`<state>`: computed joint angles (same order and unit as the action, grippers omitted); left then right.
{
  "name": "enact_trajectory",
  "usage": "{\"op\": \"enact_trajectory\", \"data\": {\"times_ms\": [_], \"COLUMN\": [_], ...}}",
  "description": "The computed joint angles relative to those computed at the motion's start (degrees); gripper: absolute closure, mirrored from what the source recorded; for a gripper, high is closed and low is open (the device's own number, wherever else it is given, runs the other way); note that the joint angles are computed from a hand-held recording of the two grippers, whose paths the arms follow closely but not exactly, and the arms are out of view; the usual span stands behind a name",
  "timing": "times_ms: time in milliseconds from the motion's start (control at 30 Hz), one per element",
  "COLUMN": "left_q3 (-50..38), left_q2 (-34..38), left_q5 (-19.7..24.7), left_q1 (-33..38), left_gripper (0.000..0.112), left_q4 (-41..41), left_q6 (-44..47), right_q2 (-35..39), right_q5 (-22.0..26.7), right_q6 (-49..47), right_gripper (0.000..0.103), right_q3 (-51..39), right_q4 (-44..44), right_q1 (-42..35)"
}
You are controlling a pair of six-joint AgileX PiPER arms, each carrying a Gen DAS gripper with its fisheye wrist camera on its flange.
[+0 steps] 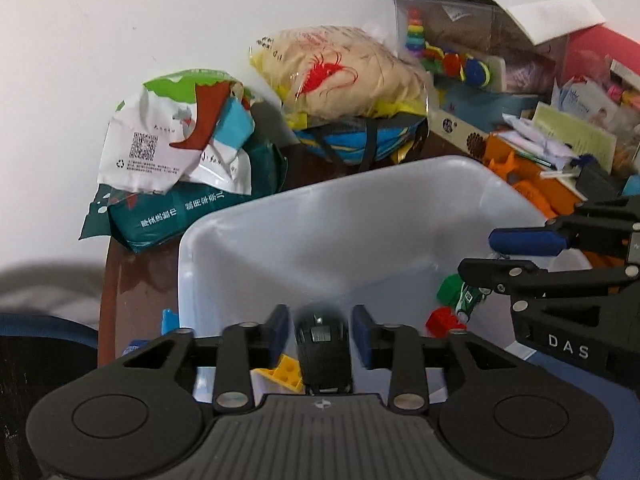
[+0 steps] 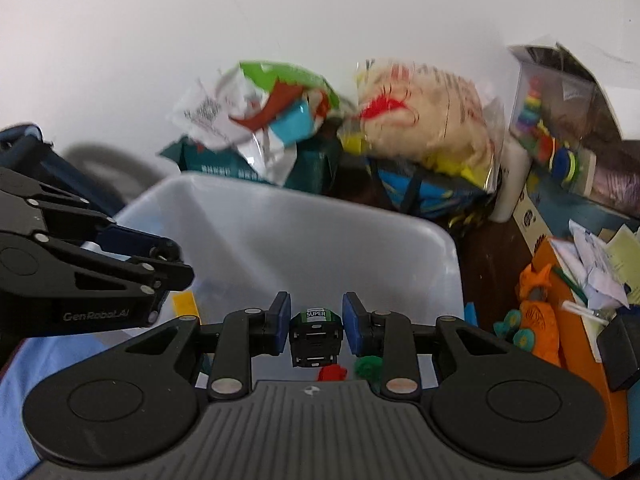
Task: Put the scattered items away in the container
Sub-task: 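Drop the black car into the bin with the left tool while the right tool drops the white car, then grasp the green gift-box toy with the left tool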
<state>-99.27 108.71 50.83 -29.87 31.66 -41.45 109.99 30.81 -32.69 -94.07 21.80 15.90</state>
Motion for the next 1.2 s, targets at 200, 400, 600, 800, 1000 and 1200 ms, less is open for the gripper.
{"op": "enact_trajectory", "data": {"times_ms": [200, 400, 600, 800, 1000, 1200], "left_q3": [1.8, 6.1, 20.6, 36.4, 44.3, 45.4], "left_q2": [-2.5, -7.8, -18.5, -24.2, -20.8, -18.4], "left_q5": [-2.0, -1.2, -1.0, -3.9, -7.0, -17.7], "left_q1": [0.7, -1.9, -5.9, -8.5, -9.8, -3.4], "left_gripper": [0.051, 0.048, 0.043, 0.043, 0.044, 0.044], "left_q4": [-1.0, 2.4, 7.0, 6.3, 9.7, 5.8], "left_q6": [-0.4, -3.8, -13.6, -23.1, -25.7, -14.7], "right_q2": [0.1, -2.2, -12.0, -20.5, -21.0, -21.0], "right_q5": [0.2, 0.2, -2.9, -3.2, -4.7, -5.6], "right_q6": [2.1, 2.7, -7.0, -24.0, -25.0, -20.8], "right_gripper": [0.048, 0.045, 0.029, 0.029, 0.031, 0.031], "right_q3": [-0.8, -0.4, 11.5, 28.1, 39.8, 43.4], "right_q4": [-0.6, -2.8, 2.2, 16.2, 15.9, 14.0], "right_q1": [-0.2, 0.7, -0.1, -3.0, -2.2, -1.6]}}
